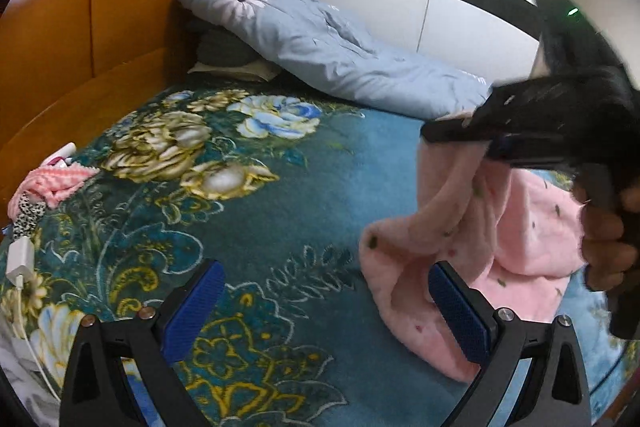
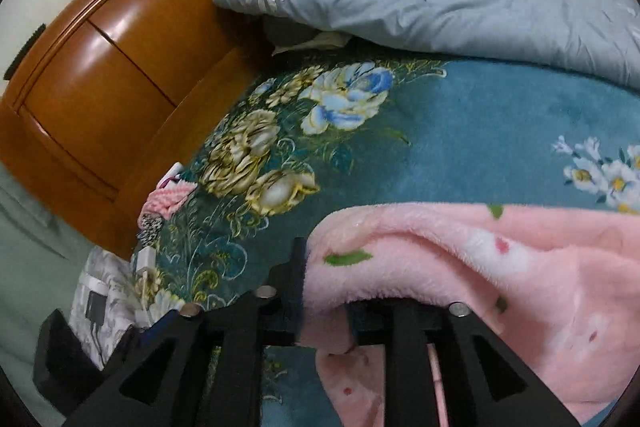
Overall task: Fold clothes
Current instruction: 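Lay the pink garment flat on the bed and open the right gripper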
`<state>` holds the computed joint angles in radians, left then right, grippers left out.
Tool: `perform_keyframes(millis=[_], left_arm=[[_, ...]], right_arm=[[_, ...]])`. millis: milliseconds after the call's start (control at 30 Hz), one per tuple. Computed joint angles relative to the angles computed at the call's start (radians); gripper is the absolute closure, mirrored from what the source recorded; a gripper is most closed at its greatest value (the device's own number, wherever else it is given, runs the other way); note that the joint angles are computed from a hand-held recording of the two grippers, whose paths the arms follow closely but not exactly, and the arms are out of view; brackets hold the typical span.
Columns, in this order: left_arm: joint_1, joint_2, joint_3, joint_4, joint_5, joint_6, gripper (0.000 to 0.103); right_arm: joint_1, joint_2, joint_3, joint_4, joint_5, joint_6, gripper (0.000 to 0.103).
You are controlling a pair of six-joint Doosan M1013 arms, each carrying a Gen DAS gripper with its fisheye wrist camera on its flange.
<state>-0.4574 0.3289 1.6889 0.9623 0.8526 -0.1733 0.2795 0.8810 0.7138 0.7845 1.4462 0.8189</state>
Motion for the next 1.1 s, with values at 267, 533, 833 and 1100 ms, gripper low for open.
perform_keyframes(millis=[267,533,833,1100], left_arm=[[0.026,0.034,-0.019,-0.04,-0.153,0.041,0.0],[0.057,0.086,-0.074,-0.308,-0.337,0.314,0.0],[0.025,0.135,-0.164,-0.387,-0.257,0.488,0.0],[0.04,0.137,-0.143,-0.431,-0.319,0.481,0.0]], right_arm=[[-0.107,-0.064,0.105,0.095,-0.024,-0.182,0.044],[-0.268,-0.054,0.177,-0.033,-0.336,0.158,0.043],[-0.338,0.055,0.088,0.062,-0.34,0.49,0.043],[-0.295,0.106,0.01,0.105,-0.265,0.445,0.043]])
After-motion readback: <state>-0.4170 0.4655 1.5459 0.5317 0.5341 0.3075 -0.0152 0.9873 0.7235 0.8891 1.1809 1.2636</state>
